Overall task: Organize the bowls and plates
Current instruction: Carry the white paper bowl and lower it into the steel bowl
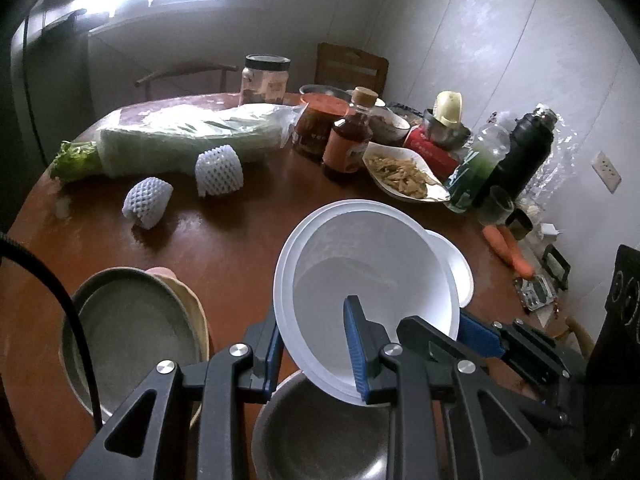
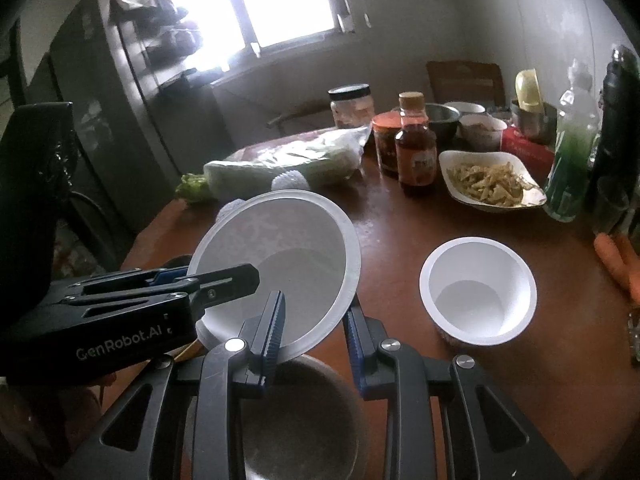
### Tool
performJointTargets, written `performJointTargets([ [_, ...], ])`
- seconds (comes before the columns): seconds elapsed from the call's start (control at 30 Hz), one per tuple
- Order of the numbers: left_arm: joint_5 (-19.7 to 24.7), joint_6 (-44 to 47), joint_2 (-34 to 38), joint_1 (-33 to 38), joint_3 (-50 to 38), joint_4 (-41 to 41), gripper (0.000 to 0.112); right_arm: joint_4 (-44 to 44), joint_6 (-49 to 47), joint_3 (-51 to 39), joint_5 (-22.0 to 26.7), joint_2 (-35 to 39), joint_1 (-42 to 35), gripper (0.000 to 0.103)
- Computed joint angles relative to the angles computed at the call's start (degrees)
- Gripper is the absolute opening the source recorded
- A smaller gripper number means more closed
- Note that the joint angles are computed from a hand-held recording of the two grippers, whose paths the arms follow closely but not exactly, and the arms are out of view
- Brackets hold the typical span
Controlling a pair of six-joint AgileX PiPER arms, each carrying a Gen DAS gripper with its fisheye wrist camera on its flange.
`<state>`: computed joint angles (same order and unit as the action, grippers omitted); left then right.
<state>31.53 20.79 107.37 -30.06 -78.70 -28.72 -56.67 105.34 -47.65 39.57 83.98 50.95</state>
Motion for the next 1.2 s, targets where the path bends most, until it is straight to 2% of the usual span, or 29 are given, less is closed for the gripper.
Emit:
performJointTargets([
  [0.3, -2.65, 1.42, -4.8, -0.82, 7.01, -1.4, 0.029, -0.5, 2.95, 1.19, 4.66, -2.02, 6.25, 0.03],
  [0.57, -4.21, 3.36, -6.84, -1.16, 13.18, -3.35, 0.029, 0.04, 5.1, 2.76, 6.04, -2.44, 10.22, 0.03],
  [0.87, -4.79, 5.02, -7.27, -1.09, 16.66, -4.41, 0.029, 0.95, 7.67, 4.55, 4.87, -1.83, 12.8, 0.03],
  [1.2, -4.89, 6.16, -6.37, -0.98, 19.35, -4.66, 0.029, 3.11, 5.33, 4.65, 3.75, -0.71, 13.44, 0.03],
])
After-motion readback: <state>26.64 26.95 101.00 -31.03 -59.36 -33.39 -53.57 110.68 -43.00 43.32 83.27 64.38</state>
